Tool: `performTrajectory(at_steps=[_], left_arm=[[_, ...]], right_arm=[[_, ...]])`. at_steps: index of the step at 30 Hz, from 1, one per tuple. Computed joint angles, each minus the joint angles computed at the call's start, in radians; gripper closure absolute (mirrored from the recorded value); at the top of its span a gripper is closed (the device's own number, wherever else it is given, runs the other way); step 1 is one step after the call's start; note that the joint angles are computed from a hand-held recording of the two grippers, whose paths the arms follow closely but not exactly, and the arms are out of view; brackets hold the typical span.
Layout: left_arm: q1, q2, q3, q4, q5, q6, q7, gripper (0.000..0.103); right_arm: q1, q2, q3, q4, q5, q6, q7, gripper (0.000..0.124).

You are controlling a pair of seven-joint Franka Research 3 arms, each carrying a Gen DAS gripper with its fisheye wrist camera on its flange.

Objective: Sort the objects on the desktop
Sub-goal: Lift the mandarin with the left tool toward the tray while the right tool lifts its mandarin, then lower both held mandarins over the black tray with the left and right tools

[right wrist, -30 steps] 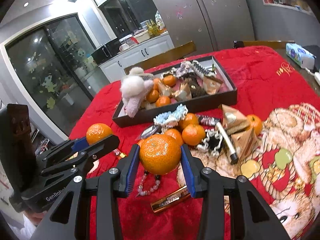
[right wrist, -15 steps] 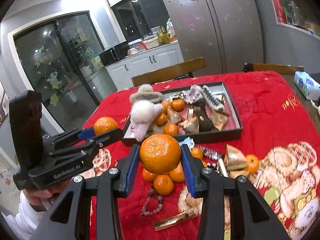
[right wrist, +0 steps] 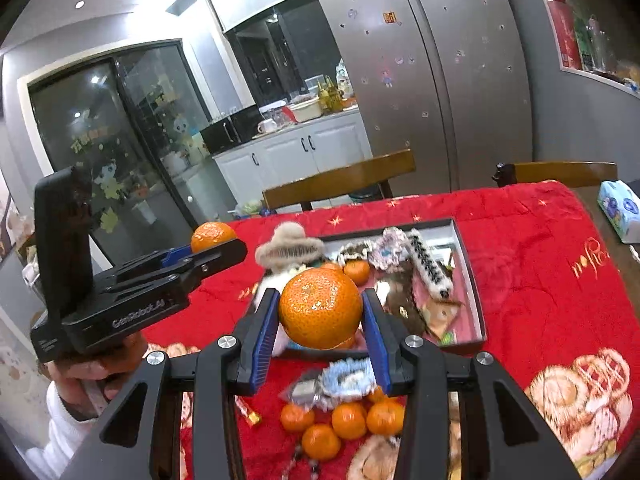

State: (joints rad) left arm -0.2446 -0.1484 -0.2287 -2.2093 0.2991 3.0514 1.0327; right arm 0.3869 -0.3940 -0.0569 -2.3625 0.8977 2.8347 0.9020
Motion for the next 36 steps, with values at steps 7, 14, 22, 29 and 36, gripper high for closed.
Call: performTrajectory(at_steps=[7,14,22,29,36], left_arm=[[0.033,0.106,-0.010,0.127,0.077,0.006,-0.042,0.062],[0.006,0.241,-0.014,0.270,-0.128,-0.099,0.119,0.061],[-0.009,0.342,-0.014,0.321,-0.134,-0.126,0.090,0.062],[-0.021,0.432,-0.029,0.394,-0.121,-0.179,0.089,0.061],[-0.057,0.497,-0.010,0.448,-0.081,-0.238,0.062,0.062]], right_arm=[[0.002,0.111,-0.012,0.110,0.073,-0.002,-0.076,0.084],[-0.052,0.226,0.014,0.226,0.127,-0.029,-0.104,0.084],[-0.091,0.307,0.048,0.297,0.270,0.012,-0.219,0.084],[-0.160,0.404,0.069,0.343,0.128,-0.025,-0.079,0.084],[-0.216,0.486,0.086,0.384,0.007,-0.125,0.047,0.084]])
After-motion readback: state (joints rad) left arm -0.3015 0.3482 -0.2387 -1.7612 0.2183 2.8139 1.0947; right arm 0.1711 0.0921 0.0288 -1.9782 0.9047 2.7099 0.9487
